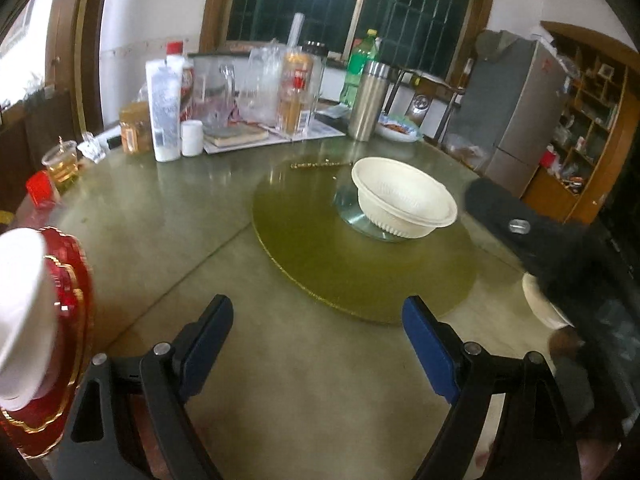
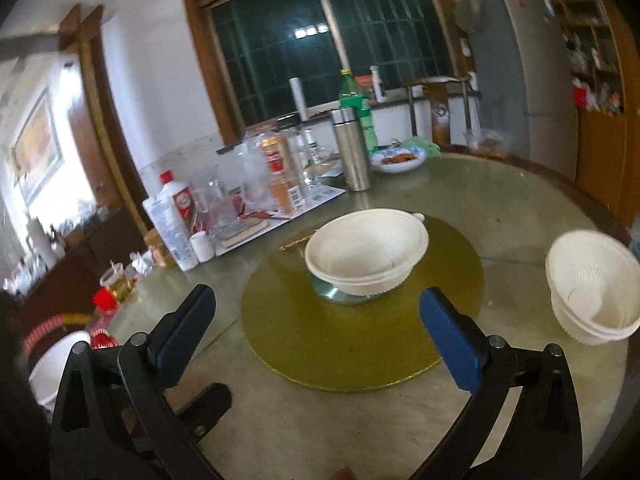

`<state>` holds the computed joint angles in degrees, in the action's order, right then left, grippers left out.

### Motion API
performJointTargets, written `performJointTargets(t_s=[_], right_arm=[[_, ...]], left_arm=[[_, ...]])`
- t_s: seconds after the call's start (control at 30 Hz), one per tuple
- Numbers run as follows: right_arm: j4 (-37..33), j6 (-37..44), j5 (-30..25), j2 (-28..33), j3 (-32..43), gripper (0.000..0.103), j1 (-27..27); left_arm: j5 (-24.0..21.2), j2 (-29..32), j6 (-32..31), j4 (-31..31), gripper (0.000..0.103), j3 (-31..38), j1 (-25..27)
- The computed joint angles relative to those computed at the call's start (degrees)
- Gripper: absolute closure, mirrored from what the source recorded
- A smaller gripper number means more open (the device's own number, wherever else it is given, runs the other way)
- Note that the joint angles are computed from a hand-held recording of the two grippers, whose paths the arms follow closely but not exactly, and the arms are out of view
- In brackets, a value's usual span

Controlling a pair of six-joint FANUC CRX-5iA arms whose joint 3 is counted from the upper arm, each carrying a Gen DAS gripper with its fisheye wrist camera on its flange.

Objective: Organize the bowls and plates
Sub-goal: 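Move both tools away from the stack toward the gold lazy susan, then bring both tools to the cream bowl on the lazy susan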

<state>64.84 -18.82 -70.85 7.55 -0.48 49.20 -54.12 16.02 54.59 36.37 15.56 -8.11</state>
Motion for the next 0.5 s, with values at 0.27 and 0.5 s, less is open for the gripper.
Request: performJointTargets(t_s=[0.27,0.5], right_arm=[[-1.2,-3.7,0.1,-0.6,-1.1,0.000,-0.4],[-5.0,-3.2,2.8,-0.4,-0.5,0.000,-1.1]], left_arm=[[-2.1,4.0,3.6,-0.3,0.016,3.9,-1.4],[-3.6,5.4,2.5,1.3,0.016,4.7,-1.2]])
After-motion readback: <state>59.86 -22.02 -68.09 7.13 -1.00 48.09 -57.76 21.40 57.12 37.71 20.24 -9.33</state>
